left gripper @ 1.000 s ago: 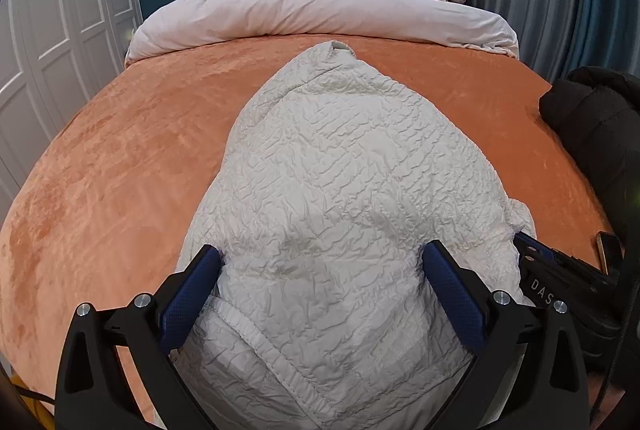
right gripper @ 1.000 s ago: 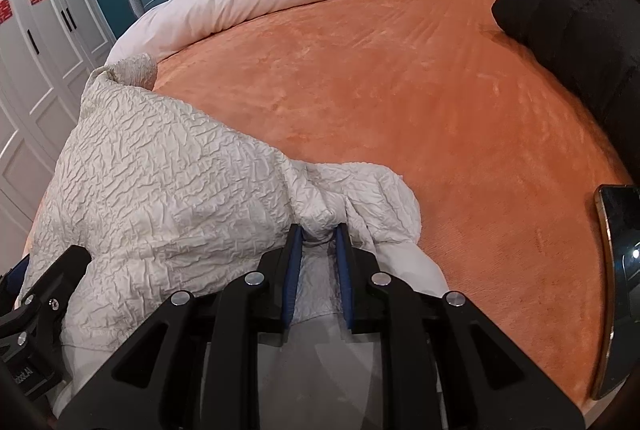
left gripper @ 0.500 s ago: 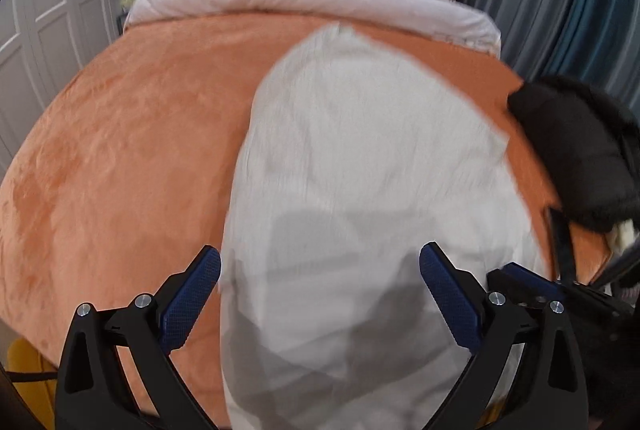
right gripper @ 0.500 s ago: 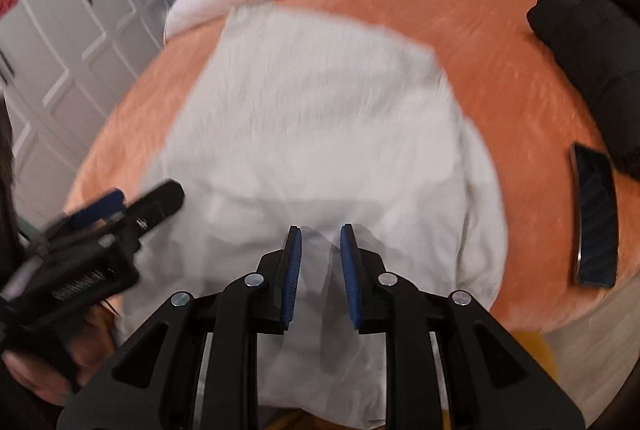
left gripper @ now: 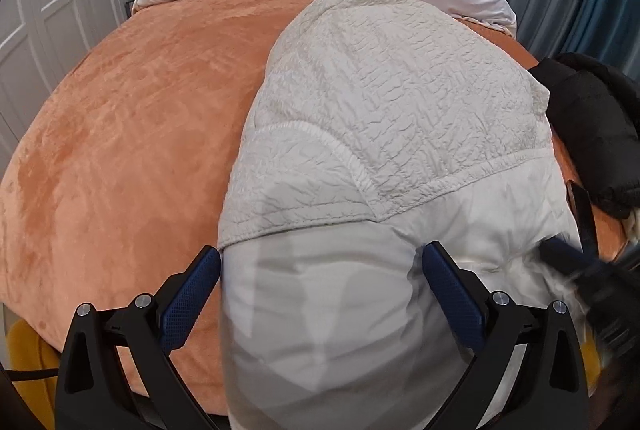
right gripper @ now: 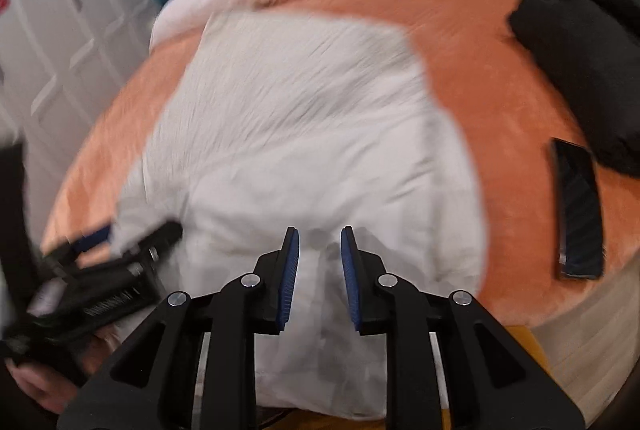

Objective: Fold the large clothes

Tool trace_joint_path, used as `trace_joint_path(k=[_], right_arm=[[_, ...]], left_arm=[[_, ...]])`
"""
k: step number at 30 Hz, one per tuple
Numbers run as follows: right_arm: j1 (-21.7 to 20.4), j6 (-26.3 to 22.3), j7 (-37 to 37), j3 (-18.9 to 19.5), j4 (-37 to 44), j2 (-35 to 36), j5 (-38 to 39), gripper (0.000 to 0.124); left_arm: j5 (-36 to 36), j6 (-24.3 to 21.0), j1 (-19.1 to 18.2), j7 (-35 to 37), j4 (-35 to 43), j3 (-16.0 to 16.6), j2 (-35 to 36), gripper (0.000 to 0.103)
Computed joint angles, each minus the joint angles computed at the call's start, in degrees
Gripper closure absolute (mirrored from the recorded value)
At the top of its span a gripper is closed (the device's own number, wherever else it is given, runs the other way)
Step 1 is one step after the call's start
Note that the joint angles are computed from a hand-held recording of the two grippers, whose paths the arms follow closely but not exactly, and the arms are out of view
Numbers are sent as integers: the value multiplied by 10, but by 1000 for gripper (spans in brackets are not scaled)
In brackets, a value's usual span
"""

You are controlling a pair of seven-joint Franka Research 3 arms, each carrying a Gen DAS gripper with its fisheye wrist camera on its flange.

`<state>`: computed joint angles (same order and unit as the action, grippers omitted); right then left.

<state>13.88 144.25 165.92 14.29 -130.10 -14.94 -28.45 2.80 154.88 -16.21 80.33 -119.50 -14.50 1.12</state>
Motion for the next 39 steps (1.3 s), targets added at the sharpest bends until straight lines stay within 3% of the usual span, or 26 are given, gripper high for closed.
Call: trace_joint_path(k=[5,6,8,12,16,18,20,22,26,28,30,32,36,39], right_arm=[[11,-53,-47,-23,-20,-8,78,101],[16,-47,-61,-27,-27,-1,101,103],[8,10,-40,-20,-60,7,83,103],[9,-17,-42,-22,-49,-2,106,102],[-4,-6,-22,-10,-69,-46,100,98],[9,-9,-63,-23,-72,-24,140,90],[3,16,-52,-14,-86,-17,133,89],[3,3,-60,-15,-77,-18,138,89],[-9,3,-33,-6,-75,-48,118,89],[-24,12,-18,1,-84,-71,102,84],[-42,13,-6,6,-88,-83,90,64],[-55,18,-6,1,-92,-85,90,63],[-56,72,-22,-24,-106,-69,143,59],[-29,165,-79,-71,-130,-38,246,55]], left_arm=[[19,2,-2,-26,0,0,-1,5],[18,1,-2,-25,0,-1,-1,5],[9,-1,-2,-15,1,-1,0,5],[27,3,-2,-28,-3,0,-3,5],[14,3,-1,-20,-2,0,-1,5],[20,7,-1,-30,-3,0,-1,5],[15,2,-2,-25,-1,-1,1,5],[22,1,-2,-27,-2,-1,-2,5],[-27,-23,2,7,13,0,0,5],[-54,-39,5,14,27,3,-1,5],[-90,-35,10,27,39,6,0,5],[-123,-40,16,42,57,8,8,5],[-162,-71,33,40,105,11,44,5],[-209,-108,50,57,131,3,71,5]])
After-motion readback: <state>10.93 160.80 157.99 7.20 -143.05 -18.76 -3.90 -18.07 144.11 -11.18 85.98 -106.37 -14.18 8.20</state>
